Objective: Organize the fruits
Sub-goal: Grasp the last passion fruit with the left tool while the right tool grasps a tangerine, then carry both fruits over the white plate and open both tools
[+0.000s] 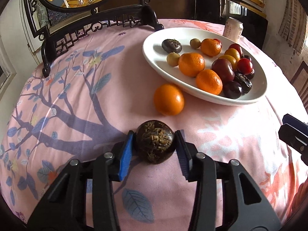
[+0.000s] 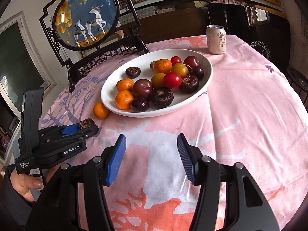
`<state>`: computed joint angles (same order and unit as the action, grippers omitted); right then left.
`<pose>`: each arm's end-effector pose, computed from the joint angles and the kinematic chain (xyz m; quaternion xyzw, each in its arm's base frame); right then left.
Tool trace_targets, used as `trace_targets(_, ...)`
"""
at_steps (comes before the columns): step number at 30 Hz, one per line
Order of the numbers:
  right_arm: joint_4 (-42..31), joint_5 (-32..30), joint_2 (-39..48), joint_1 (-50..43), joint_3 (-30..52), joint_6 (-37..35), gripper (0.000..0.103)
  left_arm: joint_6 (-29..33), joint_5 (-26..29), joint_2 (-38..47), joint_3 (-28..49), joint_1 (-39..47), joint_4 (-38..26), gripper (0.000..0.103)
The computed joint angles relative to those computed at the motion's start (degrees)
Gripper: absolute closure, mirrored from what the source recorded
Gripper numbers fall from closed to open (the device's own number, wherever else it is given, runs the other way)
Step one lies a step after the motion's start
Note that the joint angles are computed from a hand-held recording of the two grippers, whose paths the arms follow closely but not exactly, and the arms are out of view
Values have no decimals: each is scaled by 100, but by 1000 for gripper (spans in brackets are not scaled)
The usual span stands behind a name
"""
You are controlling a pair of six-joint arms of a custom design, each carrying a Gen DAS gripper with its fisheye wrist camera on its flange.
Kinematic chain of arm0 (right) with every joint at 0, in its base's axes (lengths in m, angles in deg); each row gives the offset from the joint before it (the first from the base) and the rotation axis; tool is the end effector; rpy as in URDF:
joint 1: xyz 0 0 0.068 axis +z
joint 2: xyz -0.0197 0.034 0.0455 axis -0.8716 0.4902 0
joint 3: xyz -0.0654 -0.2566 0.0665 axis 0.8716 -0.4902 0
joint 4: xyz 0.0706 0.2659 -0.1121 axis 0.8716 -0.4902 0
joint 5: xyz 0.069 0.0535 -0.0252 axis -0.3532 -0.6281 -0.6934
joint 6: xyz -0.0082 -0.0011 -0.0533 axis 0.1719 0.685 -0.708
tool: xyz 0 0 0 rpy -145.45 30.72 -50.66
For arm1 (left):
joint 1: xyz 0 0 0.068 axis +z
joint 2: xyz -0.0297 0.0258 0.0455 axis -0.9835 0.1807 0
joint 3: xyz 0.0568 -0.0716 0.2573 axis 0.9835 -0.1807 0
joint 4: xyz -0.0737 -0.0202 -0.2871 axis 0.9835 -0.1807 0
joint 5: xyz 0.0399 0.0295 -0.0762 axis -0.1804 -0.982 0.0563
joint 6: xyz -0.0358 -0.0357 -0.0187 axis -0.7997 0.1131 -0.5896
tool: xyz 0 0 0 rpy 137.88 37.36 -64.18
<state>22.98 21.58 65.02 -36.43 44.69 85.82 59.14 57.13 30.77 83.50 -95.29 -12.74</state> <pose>0.2418 0.1013 0.1008 0.0932 0.9105 0.1060 0.3886 0.3594 -0.1032 0.0773 0.1911 0.9292 -0.0529 0.3120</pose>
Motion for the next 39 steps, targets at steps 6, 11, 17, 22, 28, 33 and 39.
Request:
trace_targets(6,-435,74,588,345,600,-35,47,187,88,-546,-438,244,38,60)
trace_targets(11,-715,70,1521,709,1523,-68,47,446,340,-817,-671,791,25,60)
trace_targets(17,-1066,148,2648,898,2749,111,47,807,685,-658,-516,1600,92,60)
trace_targets(22,-1622,479,3499,963,3889,149,47,667,1060,-294,-124,2041,-98,60)
trace_targets(28,-2224,892,4136,921,4886,461,47,675,1133,-229,-70,2072,-170,60)
trace_targets(33,-2459,1140,4271,907,5129,775,67,718,1143,-218,-112,2005,-153,60)
trace_targets(39,-1826,377,3483,742,4060,838,67,708,1096,-122,-98,1931,-145,60)
